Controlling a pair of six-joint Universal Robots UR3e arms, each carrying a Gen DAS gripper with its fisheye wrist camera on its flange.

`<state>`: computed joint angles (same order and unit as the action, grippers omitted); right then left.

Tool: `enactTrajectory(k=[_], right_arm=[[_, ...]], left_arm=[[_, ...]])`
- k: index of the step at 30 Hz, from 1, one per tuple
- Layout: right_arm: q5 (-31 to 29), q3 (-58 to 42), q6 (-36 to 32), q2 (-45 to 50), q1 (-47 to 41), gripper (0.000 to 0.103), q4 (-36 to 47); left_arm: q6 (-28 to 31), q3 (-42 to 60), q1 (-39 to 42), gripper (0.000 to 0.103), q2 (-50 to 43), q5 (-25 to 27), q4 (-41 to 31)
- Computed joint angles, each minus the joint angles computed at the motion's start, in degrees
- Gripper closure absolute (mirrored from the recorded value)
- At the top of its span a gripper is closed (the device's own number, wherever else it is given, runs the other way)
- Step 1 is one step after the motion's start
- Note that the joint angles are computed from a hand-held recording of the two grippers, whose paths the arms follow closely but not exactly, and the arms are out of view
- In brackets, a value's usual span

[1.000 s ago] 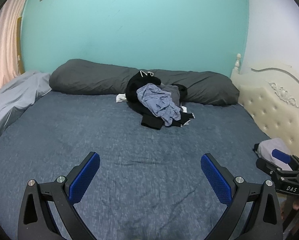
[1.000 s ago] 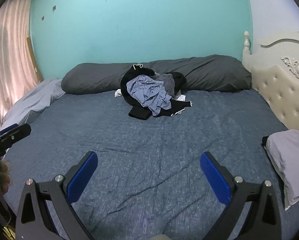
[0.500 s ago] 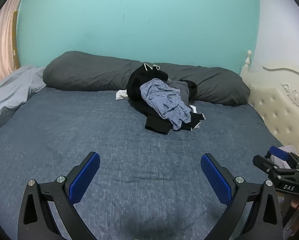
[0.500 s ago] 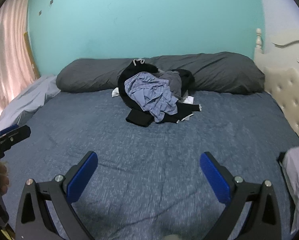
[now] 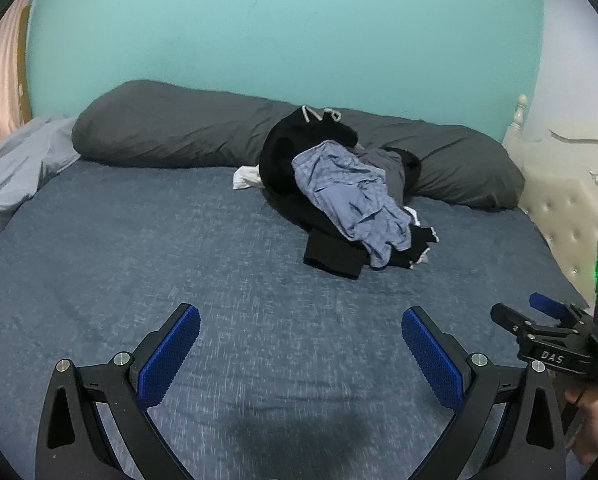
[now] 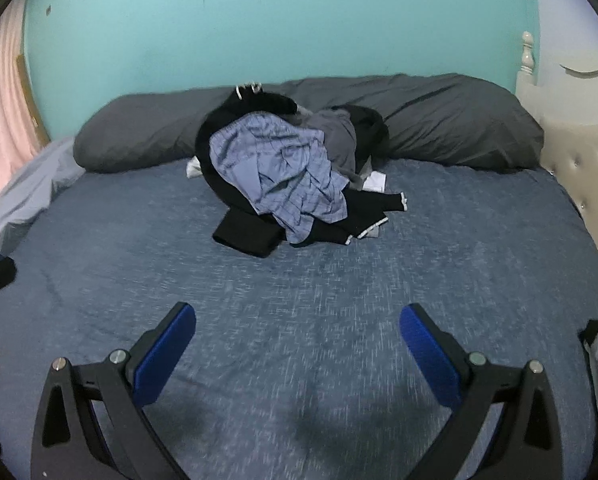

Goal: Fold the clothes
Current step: 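Reach the right gripper into the clothes pile and grasp the blue plaid boxers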

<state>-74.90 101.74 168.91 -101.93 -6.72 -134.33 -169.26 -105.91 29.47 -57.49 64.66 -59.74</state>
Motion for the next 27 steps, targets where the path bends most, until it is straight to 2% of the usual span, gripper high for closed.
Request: enactTrajectory(k=[10,13,15,18,27], right_arm=[[-2.50,-10.17,2.47,20.73,3.60,0.001,-9.06],[-3.11,-13.82,3.37,26.06,4.63,0.003,-10.40],[-2.98,-16.55,3.74,29.62,5.27,0.010,-10.71],[-3.73,-21.28,4.60,35.11,6.48,0.014,-10.78],[-8.24,-35.89,4.69,49.80,10.01,0.020,-11.55]], left_arm=[[-1.71,-5.21,-1.94,0.000,-11.06,2.54,15.06],[-2.37,-5.79,-2.73,0.000,-14.31,3.26,18.98],[-2.63,-5.89,-2.98,0.000,-16.16,3.52,20.64],[-3.06,-6.19,-2.66,0.000,-18.99,3.56,23.14],[-2.15,-8.36,-1.40,0.000,-24.74,3.69,29.97]])
